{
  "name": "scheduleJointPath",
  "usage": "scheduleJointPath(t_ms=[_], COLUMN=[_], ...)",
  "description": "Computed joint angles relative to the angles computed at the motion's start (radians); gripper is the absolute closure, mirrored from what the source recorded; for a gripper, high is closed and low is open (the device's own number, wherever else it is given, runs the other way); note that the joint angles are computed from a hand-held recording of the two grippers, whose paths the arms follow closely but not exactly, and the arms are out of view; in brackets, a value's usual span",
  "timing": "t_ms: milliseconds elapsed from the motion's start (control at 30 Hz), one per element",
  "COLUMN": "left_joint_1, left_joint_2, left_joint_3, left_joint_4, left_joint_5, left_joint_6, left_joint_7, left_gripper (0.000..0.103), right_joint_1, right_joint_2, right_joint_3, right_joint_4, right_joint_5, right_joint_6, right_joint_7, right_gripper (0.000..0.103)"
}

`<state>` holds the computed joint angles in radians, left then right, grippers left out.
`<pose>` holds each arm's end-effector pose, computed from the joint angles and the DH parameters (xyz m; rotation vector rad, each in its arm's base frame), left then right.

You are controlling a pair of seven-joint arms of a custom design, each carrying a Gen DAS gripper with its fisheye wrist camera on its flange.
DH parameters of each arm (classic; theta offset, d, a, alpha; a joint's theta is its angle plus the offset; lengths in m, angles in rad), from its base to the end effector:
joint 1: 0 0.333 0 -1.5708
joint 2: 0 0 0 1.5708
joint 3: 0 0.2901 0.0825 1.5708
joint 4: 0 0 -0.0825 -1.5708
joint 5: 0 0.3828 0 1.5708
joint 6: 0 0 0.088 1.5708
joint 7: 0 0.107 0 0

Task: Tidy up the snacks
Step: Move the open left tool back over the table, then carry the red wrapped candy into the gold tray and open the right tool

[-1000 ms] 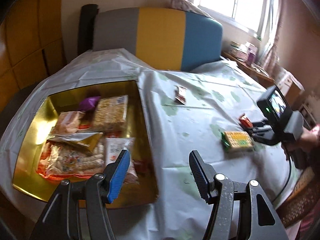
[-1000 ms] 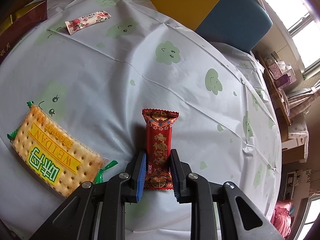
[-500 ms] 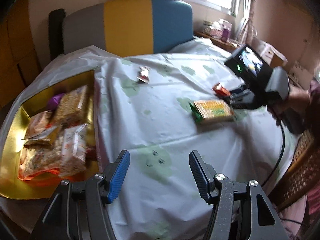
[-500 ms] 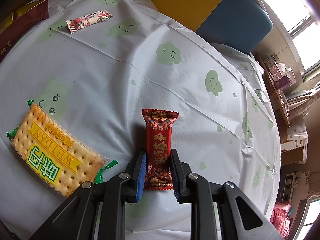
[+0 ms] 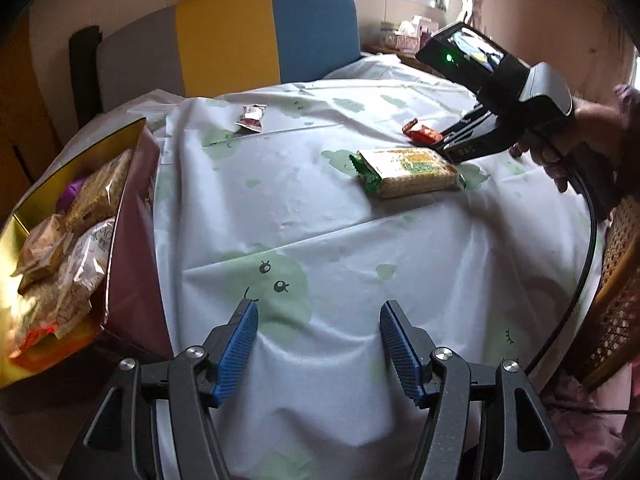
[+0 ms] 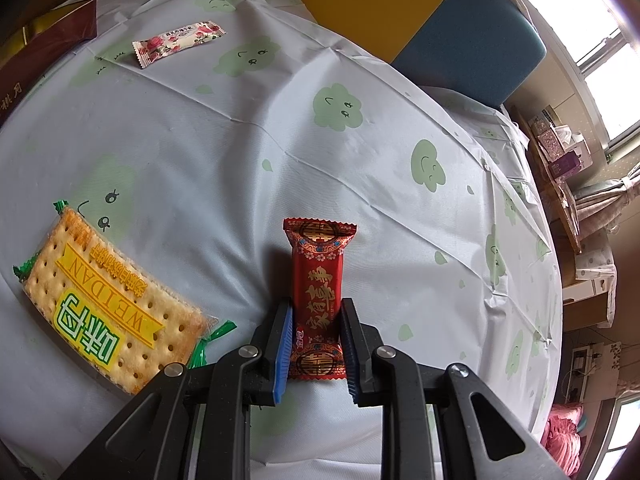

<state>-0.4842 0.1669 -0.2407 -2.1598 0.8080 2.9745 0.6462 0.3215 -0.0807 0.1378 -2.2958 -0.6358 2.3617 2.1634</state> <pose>0.4067 -0.4229 0.3598 -1.3241 2.3357 -0.8803 0.4681 0.2234 0.3735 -2.4375 1.8067 -0.7836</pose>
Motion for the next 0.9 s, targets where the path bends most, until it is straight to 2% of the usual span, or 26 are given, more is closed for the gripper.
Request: scheduleJointPath(t_ms=[100, 167, 433, 633, 800, 900], left_joint_1=[-0.021, -0.022, -0.009, -0.026, -0.016, -0.010], left_joint_2=[0.002, 0.001, 0.005, 0.005, 0.005, 0.008], left_joint_3=[0.039, 0.046, 0.062, 0.089, 0.086, 0.082], left_joint_4=[-0.005, -0.004, -0.015, -0.005, -0.001, 0.005], left_joint_5=[0.106, 0.143, 0.191, 0.314, 0.375, 0.401], left_joint_6=[0.043, 0.055, 0.128, 0.141, 0.151, 0.151], left_joint_7=[-0.102, -0.143, -0.195, -0.314, -0.376, -0.403], left_gripper=[0.038, 0.038, 0.038, 0.038, 0.038, 0.038], right_joint_1=[-0.002, -0.003, -0.013, 0.015, 0.066, 0.102], right_joint_2=[0.000, 0.001, -0.007, -0.035, 0.034, 0.101], right_joint_3=[-0.002, -0.003, -0.017, 0.014, 0.026, 0.031], right_joint_4=[0.000, 0.001, 0.028, 0.080, 0.186, 0.273], right_joint_5=[0.002, 0.002, 0.109, 0.175, 0.361, 0.545], right_joint_6=[0.004, 0.004, 0.004, 0.078, 0.141, 0.169], right_joint_7=[0.000, 0.000, -0.060, -0.172, -0.349, -0.500], right_gripper=[0.081, 0.081, 0.082, 0.082, 0.082, 0.082])
